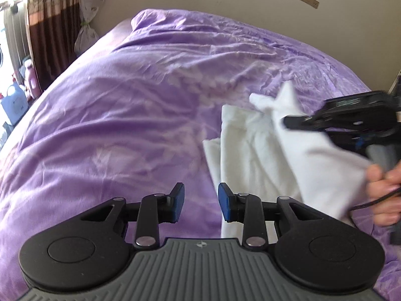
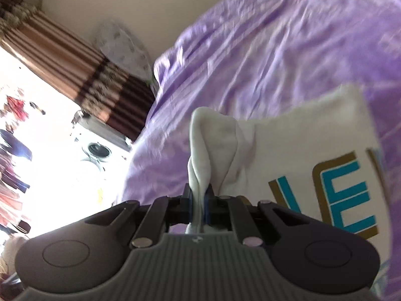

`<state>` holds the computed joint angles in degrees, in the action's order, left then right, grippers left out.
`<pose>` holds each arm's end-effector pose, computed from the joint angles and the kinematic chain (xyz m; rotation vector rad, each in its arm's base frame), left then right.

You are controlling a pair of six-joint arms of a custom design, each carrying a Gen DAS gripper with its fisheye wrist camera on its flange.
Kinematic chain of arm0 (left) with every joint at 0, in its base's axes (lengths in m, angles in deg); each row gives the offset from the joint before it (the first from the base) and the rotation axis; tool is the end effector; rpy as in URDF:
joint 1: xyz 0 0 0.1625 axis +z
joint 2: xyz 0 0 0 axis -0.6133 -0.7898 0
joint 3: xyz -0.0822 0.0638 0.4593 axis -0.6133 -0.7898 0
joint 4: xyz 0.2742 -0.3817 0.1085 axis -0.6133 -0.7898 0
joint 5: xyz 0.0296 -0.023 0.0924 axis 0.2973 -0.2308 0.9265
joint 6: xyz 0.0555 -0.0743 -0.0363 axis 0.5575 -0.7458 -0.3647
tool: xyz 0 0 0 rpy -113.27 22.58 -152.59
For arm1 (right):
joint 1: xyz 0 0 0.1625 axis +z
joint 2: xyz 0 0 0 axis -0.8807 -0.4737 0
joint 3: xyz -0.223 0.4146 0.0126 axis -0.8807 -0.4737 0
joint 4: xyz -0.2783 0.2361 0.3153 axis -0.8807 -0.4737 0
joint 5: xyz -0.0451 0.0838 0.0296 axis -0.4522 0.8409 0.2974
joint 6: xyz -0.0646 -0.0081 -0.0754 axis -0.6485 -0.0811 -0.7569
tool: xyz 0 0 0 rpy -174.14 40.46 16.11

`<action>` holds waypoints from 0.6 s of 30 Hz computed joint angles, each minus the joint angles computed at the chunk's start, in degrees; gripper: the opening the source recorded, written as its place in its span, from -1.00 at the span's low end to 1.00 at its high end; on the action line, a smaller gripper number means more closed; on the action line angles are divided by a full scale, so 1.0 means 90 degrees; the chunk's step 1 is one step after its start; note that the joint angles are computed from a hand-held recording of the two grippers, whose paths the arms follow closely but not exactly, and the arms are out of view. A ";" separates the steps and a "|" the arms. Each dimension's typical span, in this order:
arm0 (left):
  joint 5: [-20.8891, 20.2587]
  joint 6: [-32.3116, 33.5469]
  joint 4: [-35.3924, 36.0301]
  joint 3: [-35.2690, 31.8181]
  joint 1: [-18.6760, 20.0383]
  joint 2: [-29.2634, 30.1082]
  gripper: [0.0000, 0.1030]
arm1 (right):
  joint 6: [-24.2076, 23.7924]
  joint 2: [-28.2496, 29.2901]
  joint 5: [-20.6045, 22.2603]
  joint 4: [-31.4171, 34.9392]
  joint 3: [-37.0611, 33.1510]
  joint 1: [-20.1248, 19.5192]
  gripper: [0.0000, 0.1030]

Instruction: Fold small clothes

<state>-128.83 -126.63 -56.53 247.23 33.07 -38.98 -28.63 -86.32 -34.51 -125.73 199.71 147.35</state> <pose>-0.1791 -0.1788 0.1511 0.2486 2.3846 -0.8737 0.1147 -0.3176 0.1589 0.1273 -3.0279 0.8059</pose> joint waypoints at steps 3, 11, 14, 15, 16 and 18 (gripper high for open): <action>-0.0069 0.0013 0.0050 0.0136 0.0011 -0.0344 -0.29 | 0.0157 0.1065 -0.0302 -0.0709 -0.0111 0.0109 -0.92; -0.0047 0.0172 -0.0137 0.0241 0.0151 -0.0418 -0.29 | -0.0068 0.1643 -0.0457 -0.1194 -0.0136 0.0633 -0.91; -0.0130 0.0123 -0.0093 0.0221 0.0113 -0.0378 -0.29 | -0.0089 0.2102 -0.0684 -0.1413 -0.0225 0.0730 -0.92; -0.0153 0.0100 -0.0050 0.0211 0.0098 -0.0388 -0.29 | -0.0074 0.2289 -0.0819 -0.1558 -0.0244 0.0729 -0.92; -0.0173 0.0074 -0.0010 0.0204 0.0082 -0.0400 -0.29 | -0.0052 0.2463 -0.0905 -0.1648 -0.0277 0.0710 -0.91; -0.0239 0.0005 0.0093 0.0189 0.0019 -0.0462 -0.29 | -0.0008 0.2619 -0.0982 -0.1636 -0.0332 0.0684 -0.82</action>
